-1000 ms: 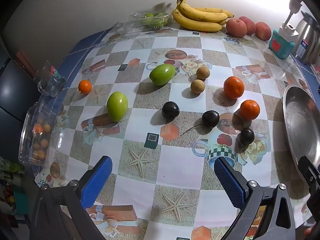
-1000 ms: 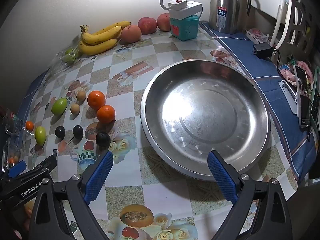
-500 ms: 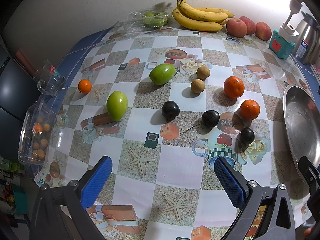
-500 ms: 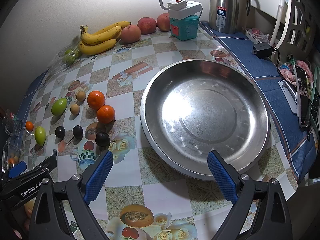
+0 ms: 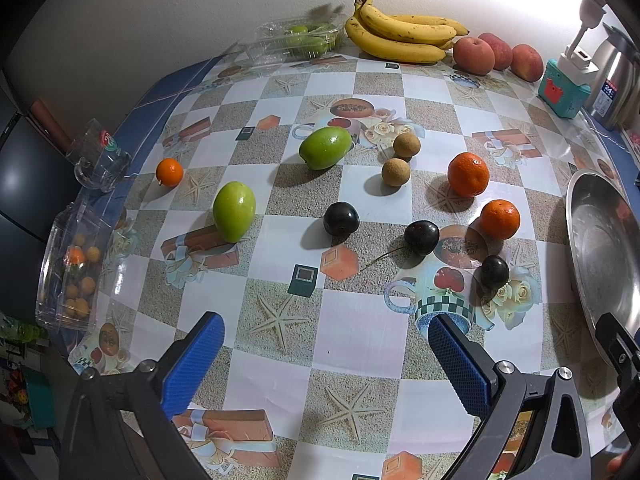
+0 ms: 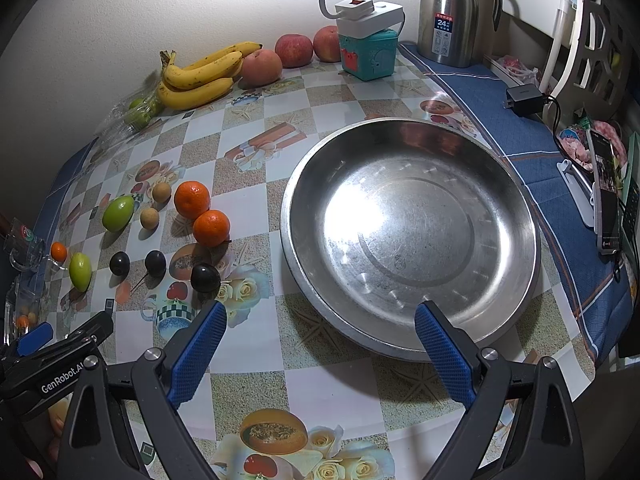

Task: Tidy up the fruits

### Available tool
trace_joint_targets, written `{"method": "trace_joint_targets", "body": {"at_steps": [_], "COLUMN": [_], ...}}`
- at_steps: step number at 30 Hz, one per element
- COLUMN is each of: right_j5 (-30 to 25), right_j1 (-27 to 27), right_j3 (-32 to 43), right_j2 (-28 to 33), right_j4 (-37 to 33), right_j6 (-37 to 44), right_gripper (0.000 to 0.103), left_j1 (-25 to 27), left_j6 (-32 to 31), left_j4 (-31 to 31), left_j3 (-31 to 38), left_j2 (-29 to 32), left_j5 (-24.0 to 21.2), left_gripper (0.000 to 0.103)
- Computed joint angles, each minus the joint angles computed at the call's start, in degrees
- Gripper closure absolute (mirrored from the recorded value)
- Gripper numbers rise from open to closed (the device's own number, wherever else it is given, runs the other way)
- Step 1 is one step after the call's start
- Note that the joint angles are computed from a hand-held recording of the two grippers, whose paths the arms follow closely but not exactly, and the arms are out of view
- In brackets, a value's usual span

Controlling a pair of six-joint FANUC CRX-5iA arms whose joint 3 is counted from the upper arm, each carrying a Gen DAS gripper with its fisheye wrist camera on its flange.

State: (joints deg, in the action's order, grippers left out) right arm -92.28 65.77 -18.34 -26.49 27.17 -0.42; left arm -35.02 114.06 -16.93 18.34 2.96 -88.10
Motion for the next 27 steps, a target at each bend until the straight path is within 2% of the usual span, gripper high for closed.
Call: {"method": "trace_joint_targets", "body": {"at_steps": [27], "right_j5": [0.14], "right_j1": [-0.03], "right_j3": [-0.45], "right_j2": [-0.15], "right_j4": [-0.36], "right_j6": [-0.23], "right_gripper": [0.008], "left_j1": [-0.02], "left_j6": [0.21], "left_j4": [-0.01], "left_j3": [-0.48], "left_j2": [0.17], "left_j5": [-0.05], "left_gripper": [0.000]}}
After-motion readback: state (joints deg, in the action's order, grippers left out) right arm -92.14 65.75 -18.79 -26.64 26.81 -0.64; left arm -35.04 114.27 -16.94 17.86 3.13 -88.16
